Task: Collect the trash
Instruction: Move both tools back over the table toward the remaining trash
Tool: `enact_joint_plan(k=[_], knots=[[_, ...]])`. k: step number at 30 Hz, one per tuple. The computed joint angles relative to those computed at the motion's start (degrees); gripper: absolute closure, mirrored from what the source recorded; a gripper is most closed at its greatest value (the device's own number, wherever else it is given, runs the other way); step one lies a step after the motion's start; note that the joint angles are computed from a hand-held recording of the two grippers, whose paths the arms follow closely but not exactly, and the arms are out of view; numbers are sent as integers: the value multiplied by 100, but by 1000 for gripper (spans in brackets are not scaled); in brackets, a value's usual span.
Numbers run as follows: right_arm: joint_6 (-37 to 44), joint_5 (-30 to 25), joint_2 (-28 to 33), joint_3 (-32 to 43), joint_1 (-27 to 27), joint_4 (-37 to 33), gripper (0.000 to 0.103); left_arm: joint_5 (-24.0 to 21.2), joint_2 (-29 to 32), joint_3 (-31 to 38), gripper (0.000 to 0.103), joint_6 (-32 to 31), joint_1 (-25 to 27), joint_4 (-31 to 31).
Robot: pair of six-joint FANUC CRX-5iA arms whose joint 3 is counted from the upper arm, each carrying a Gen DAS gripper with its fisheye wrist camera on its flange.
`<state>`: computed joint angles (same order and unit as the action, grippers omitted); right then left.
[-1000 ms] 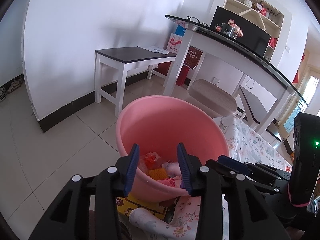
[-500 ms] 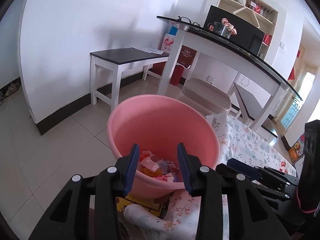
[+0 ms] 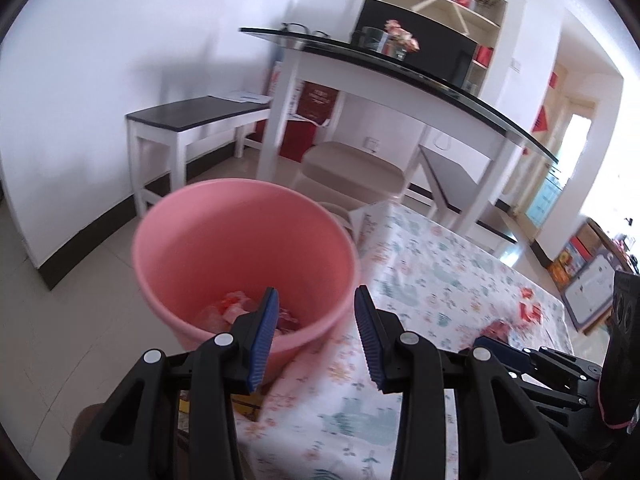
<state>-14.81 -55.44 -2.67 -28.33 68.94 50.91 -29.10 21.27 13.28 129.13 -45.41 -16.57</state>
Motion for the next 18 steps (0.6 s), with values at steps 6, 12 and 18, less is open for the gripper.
enact_joint_plan(k=[6,12,18], knots=[[-554,-830,-469,-482,399,-114,76,81,218,151,62,-764,-144,551],[-1160,-1311,-919,-917,691,-288,76,16,546,468,62,-1570,-328,1078],[-1655,-1678,-1298,-1271,949,-377,76,-139,922,789,62,-2337,-436,1765]])
